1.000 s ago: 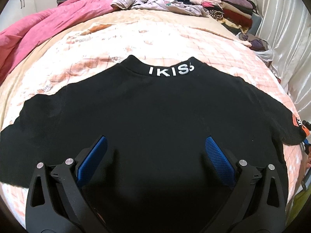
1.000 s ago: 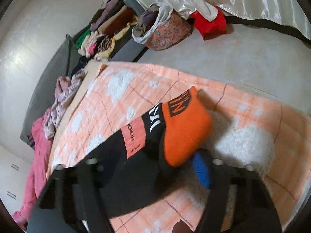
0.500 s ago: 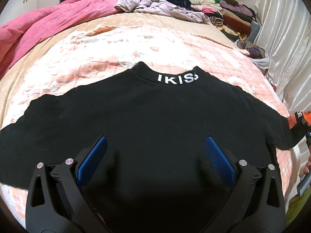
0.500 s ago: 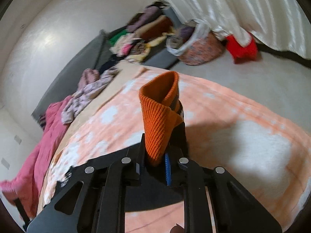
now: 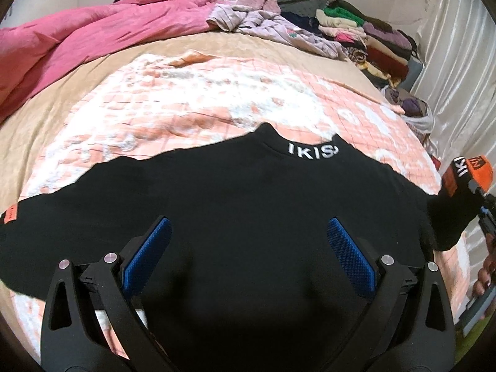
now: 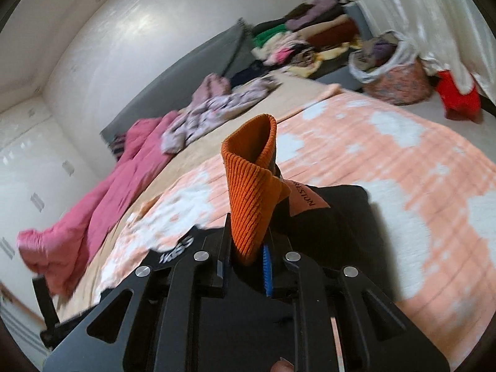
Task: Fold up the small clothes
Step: 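Lift the cuff with the right gripper and fold the sleeve across the shirt body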
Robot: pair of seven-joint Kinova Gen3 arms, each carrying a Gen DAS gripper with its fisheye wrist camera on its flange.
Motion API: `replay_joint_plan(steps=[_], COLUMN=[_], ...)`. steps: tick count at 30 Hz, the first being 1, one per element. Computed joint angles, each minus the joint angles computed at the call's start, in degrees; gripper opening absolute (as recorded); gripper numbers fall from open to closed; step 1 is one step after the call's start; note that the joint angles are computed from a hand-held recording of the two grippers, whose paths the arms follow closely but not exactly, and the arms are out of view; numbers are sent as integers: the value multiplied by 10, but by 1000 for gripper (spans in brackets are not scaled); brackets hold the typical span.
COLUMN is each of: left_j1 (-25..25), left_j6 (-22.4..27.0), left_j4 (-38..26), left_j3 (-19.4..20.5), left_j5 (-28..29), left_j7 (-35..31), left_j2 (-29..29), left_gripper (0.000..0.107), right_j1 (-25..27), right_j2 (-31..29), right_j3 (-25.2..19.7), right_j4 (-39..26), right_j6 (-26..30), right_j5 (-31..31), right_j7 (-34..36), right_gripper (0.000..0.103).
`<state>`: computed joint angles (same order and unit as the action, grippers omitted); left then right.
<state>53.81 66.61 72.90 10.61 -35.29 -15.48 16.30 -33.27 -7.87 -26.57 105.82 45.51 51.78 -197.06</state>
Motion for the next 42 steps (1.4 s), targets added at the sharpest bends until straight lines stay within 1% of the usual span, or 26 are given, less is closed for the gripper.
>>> replay_joint_plan(steps=[3, 10, 11, 15, 21, 24, 26, 27, 28, 29, 30, 33, 34, 36, 39, 41, 42], left_j1=[-7, -38, -44, -64, -93, -107, -116, -121, -127, -131, -136, -148, -151, -159, -161, -157, -152], left_j6=[-13, -40, -50, -60, -76, -93, -104, -113, -121, -124, -131, -149, -156, -170, -184, -188, -180], left_j4=[23, 65, 76, 94, 115, 129, 139, 145, 149, 151, 153, 155, 154, 150, 134, 121, 108], left_j3=[-1, 16, 18, 29, 42, 44, 47, 47, 48, 50, 51, 53, 54, 53, 49, 43, 39], left_j5=[3, 13, 17, 23, 38, 51, 58, 64, 69, 74, 82, 108, 120, 150, 189, 205, 209], left_j7=[13, 23, 27, 28, 25, 25, 26, 28, 27, 24, 17, -9, -21, -48, -83, -99, -102], left_j2=[-18, -51, -60, -78, -96, -106, -111, -115, -117, -118, -118, -114, -112, -101, -74, -56, -41], left_gripper=[95, 95, 95, 95, 94, 92, 89, 88, 86, 82, 76, 67, 65, 54, 52, 52, 52], right_j1=[-21, -92, -99, -129, -170, -183, -184, -181, -180, -182, -188, -215, -224, -246, -261, -255, -251], right_j2=[41, 116, 125, 167, 228, 249, 256, 259, 259, 257, 254, 237, 232, 216, 189, 173, 165], right_j3=[-5, 21, 27, 45, 71, 83, 89, 90, 92, 96, 102, 132, 142, 165, 170, 160, 154], right_j4=[-36, -106, -115, -156, -219, -241, -247, -248, -247, -243, -241, -228, -226, -210, -181, -162, -155], right_j6=[-1, -13, -20, -34, -38, -46, -62, -79, -92, -106, -112, -104, -96, -75, -29, -6, 8], right_j5=[6, 14, 11, -6, -40, -61, -80, -93, -104, -111, -112, -104, -103, -93, -68, -57, -54], right_j7=[15, 47, 55, 92, 146, 172, 194, 208, 218, 224, 226, 217, 210, 182, 137, 115, 107], right_gripper=[14, 14, 14, 14, 15, 18, 26, 38, 44, 47, 47, 47, 47, 48, 51, 51, 51])
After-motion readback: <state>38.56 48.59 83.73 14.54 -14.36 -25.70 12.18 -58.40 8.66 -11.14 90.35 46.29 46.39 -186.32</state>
